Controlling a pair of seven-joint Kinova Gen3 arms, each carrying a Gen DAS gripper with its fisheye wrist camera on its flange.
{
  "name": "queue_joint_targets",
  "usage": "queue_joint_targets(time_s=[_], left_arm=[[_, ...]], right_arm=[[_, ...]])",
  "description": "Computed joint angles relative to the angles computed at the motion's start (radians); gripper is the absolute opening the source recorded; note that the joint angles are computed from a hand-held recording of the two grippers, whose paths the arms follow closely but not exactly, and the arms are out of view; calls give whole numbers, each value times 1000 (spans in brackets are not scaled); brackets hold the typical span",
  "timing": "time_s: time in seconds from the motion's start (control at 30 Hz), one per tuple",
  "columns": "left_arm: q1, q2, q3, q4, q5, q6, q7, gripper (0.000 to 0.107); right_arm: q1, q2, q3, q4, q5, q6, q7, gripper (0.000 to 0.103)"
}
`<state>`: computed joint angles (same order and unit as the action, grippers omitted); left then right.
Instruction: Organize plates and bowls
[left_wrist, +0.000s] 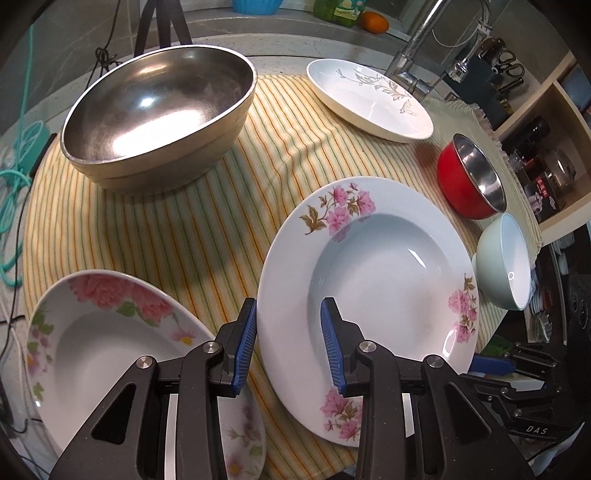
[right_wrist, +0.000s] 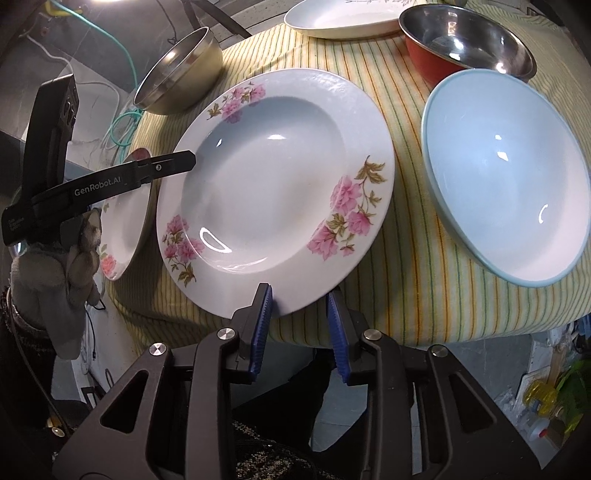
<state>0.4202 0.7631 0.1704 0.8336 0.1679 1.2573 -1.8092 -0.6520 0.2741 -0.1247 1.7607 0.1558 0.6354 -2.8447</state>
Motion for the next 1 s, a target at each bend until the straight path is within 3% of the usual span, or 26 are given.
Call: queue_joint_targets(time_s=[0.07,0.13,0.3,0.4,0.57,0.87,1.0], left_arm=[[3,-3,-2,-1,-2,-8,3,32],[2,-9,-1,-2,1,-20,6,35],[-7,-22,3,-9,10,-35,7,35],[-32,-47,9,16,35,-60,12,35],[-91,-133,5,134,76,-157,38,36],[-203,-298,-20,434,126,-333,151,36],[-236,-343,-30,515,129,-377,198,36]], right_arm=[[-9,-10,8,5,17,5,-17,52],[-3,-23,5,16,20,-2,-19,58],[3,-42,-10,3,28,28,10,58],[-30,-49,-6,-30,93,95,-21,58],[-35,-71,-14,-53,169,92,-27,58],[13,21,-26,-192,112,35,203,58],[25,78,-31,-269,46,36,329,58]])
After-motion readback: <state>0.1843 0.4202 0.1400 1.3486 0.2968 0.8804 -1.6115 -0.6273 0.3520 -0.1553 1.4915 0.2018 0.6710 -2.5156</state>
